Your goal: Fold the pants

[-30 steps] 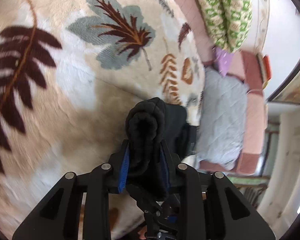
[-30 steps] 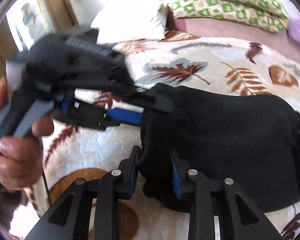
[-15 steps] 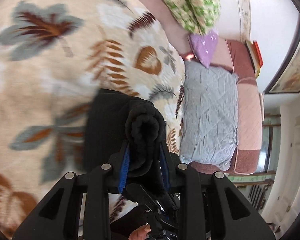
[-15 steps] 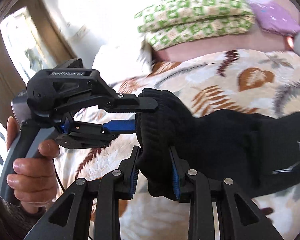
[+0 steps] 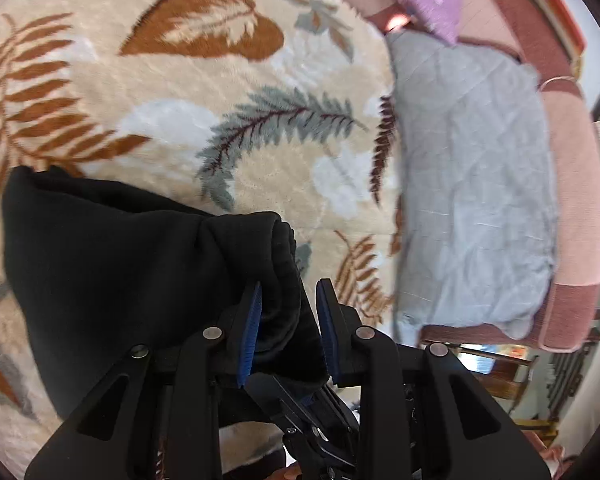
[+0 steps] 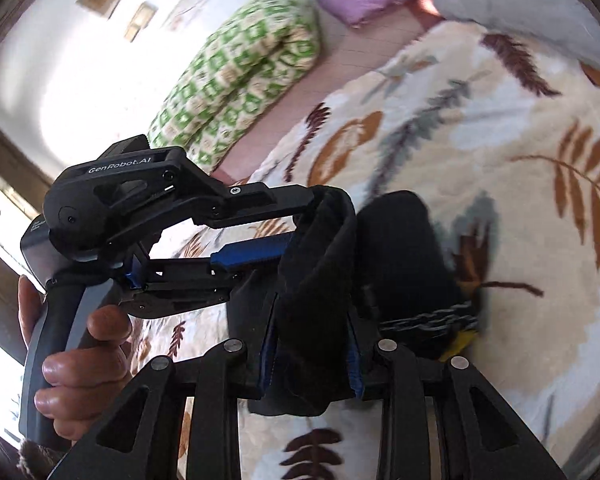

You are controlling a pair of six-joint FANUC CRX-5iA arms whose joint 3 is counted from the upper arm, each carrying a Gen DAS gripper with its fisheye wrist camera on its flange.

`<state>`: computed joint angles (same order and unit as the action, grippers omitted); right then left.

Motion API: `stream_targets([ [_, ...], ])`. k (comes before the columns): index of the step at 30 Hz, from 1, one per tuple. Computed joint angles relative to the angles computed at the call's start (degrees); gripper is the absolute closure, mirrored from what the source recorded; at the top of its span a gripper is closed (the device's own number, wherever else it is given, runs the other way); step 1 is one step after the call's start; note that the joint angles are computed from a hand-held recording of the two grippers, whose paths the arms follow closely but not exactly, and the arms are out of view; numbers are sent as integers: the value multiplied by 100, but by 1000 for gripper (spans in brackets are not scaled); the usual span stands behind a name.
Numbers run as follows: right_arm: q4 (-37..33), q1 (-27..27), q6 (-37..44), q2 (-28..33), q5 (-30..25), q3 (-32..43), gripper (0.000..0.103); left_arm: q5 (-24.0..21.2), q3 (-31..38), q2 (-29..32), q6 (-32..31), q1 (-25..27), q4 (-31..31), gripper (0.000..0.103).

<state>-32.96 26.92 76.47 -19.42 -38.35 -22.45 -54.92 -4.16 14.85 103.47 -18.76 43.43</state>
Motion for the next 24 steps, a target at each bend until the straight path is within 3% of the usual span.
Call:
stream_targets([
  [3, -995, -730, 806, 284, -377, 173, 67, -258, 433, 278, 329, -52, -381, 78],
  [7, -2092, -1531, 1651, 539, -945, 343, 65, -474, 606, 355, 374, -49, -391, 77],
  [8, -2295, -1744, 1808, 546, -1094, 348, 60, -514, 630, 352, 403, -53, -391, 77],
  [11, -2208, -1889, 1691, 256, -911, 173, 52, -622, 667, 311, 490, -41, -358, 77],
  [18, -1692, -2039, 1452, -99, -790, 192, 52, -445, 252, -295, 55, 79, 131, 77],
  [22, -1683, -1796, 1887, 78, -956, 542, 51, -84, -253, -1022, 302, 271, -228, 49],
  [24, -1057, -1224, 1702, 144, -715, 635, 51, 38, -502, -1331, 491, 366, -496, 49],
])
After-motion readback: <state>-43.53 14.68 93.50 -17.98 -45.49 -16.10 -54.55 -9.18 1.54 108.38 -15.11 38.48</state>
